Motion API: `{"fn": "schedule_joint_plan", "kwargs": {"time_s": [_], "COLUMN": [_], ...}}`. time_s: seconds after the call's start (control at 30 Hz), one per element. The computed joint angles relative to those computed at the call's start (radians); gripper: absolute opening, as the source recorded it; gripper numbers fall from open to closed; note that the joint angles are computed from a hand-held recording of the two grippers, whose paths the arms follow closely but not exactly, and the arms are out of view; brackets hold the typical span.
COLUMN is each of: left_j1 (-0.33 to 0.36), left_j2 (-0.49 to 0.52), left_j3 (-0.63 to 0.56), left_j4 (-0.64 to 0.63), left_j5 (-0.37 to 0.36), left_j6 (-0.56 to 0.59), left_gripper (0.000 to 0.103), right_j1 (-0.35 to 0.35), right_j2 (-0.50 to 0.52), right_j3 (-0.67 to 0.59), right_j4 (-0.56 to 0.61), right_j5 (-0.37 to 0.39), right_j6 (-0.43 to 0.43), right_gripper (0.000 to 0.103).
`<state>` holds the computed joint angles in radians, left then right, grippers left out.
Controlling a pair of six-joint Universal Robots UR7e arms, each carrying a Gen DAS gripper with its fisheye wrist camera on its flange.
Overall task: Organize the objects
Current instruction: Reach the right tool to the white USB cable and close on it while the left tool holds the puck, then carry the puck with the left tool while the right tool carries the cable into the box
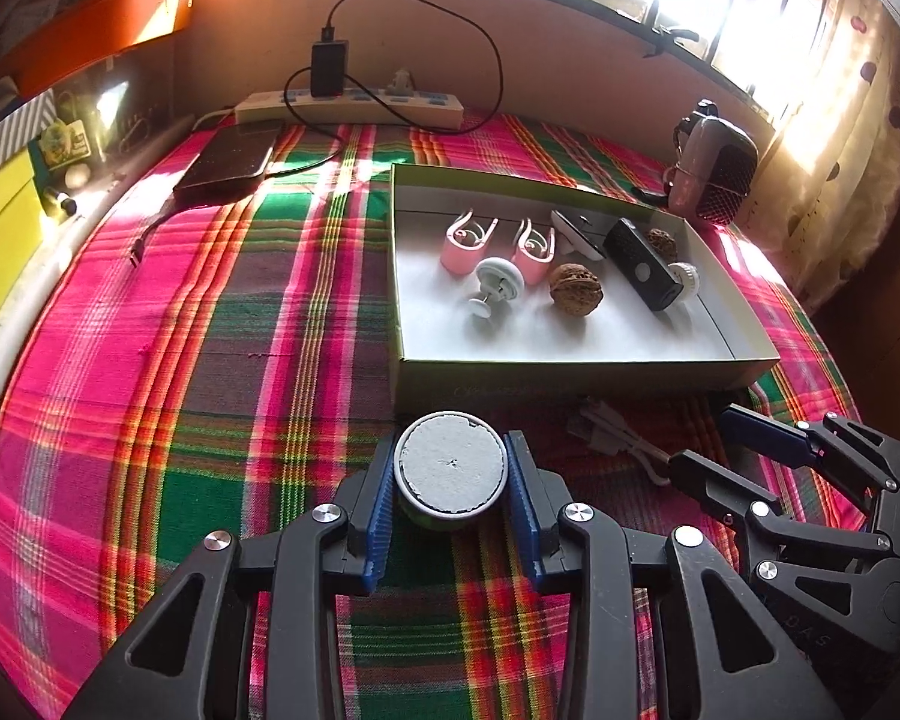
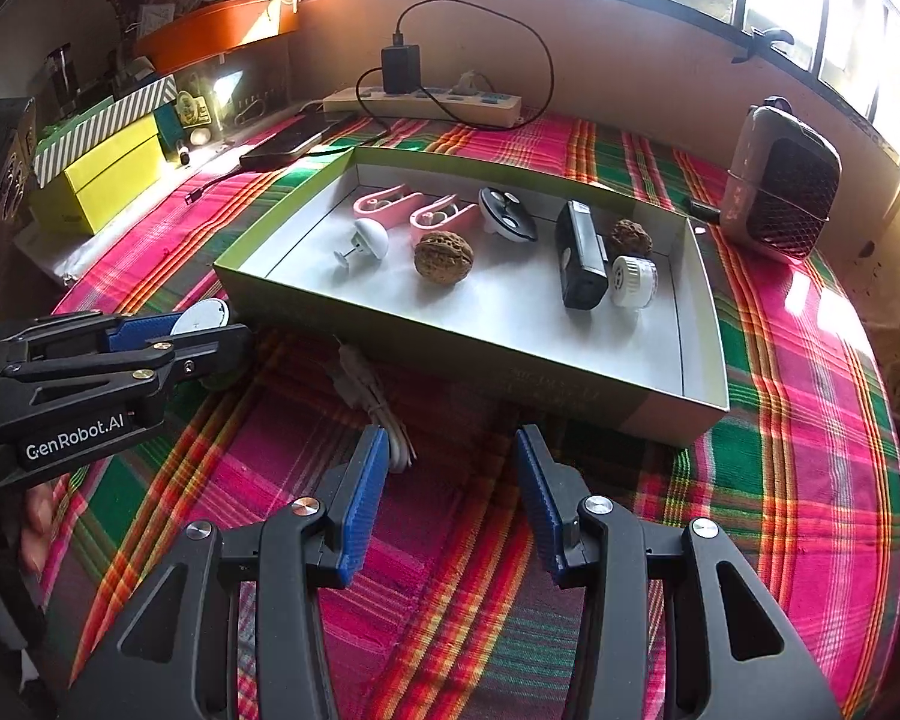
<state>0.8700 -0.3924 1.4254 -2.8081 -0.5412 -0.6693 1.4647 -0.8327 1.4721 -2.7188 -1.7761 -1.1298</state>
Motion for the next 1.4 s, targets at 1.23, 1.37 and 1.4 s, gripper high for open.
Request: {"fn": "schedule_joint_plan", "kwargs": {"time_s": [1.23,1.37,1.4], "left_j1": [0.003,0.001,0.001], "left_j2": [-0.045,-0.045,-0.045], "left_j3": [0.074,0.074,0.074], "left_j4": [0.017,0.024,0.024], "left_j5": [0.011,0.014,0.014], "left_j6": [-0.077,-0.082,-0.082], "left_gripper": [0.031,0.031,0.031], "right_j1": [0.024,0.024,0.024], "right_j2": [0.053,0.052,0.052], "right_j3": [-0.023,-0.018,-0.017], "right_j4": [0.053,0.044,0.044], "right_j5": [0.012,0.013,0.013], "right_j6": [-0.061,-0.065,-0.065], "right_gripper": [0.023,0.022,0.021]}}
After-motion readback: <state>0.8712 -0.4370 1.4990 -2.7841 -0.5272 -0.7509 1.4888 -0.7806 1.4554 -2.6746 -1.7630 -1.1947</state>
